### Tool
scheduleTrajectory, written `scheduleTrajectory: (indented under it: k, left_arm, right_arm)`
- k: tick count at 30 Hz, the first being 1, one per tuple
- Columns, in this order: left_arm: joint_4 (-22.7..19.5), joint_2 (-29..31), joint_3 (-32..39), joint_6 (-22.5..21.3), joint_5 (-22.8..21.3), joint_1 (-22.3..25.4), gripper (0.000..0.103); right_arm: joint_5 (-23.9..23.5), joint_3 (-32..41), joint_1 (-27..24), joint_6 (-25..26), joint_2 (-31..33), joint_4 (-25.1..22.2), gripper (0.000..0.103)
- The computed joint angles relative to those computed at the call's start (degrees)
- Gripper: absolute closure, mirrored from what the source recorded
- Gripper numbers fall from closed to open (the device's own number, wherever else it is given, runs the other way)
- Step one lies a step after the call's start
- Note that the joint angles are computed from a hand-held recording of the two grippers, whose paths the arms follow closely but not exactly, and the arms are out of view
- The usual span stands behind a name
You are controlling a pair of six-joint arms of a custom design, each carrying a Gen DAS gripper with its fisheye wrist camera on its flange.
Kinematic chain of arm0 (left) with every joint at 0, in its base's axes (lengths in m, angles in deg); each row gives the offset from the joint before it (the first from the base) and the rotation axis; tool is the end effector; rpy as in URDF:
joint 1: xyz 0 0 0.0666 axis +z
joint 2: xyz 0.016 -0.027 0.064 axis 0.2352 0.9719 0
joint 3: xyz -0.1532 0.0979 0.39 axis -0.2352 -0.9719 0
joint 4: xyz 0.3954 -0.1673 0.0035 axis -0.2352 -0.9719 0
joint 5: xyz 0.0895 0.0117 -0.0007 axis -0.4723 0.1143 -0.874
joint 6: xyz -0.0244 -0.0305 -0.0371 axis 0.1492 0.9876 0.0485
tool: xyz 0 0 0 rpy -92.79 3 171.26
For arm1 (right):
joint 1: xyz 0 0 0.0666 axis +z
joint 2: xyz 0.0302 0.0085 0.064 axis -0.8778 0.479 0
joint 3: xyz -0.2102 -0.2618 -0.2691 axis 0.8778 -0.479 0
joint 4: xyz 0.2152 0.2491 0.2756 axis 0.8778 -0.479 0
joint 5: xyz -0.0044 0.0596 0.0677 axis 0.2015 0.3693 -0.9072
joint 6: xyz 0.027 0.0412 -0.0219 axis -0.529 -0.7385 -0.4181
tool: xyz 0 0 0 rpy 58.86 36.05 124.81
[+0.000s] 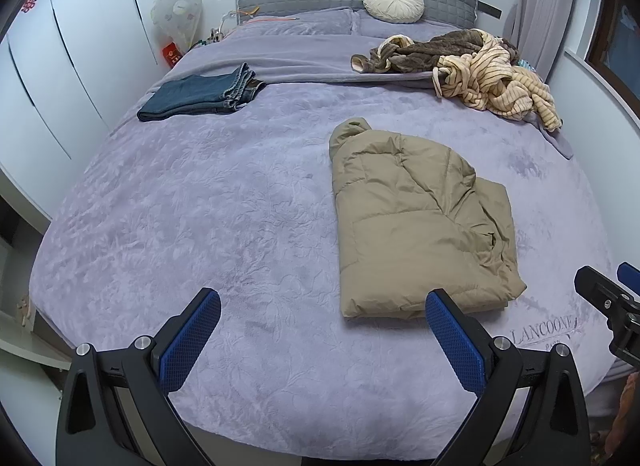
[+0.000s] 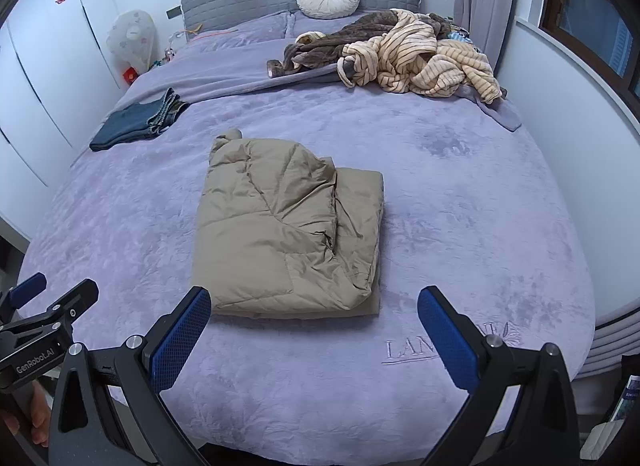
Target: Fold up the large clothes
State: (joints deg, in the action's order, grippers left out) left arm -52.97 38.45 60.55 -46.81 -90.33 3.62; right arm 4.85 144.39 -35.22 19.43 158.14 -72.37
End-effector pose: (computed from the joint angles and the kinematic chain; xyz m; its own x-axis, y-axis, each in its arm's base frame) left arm 0.5675 -0.0966 0.6109 -0.8595 -0.0454 -0.5090 -0.0481 0.9988 -0.0079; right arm 0.5945 0.2837 0.5991 -0.8591 0.0785 -0.5057 0.0505 0.9963 0.0689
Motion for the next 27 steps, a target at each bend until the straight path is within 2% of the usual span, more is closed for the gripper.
scheduleTrajectory:
  k: [27]
  left_arm:
    - [-0.23,0.45,0.59,-0.09,-0.31,-0.06,0.001]
  right_arm:
    - [-0.16,0.36,-0.18,0.42,0.20,-0.14,0.000]
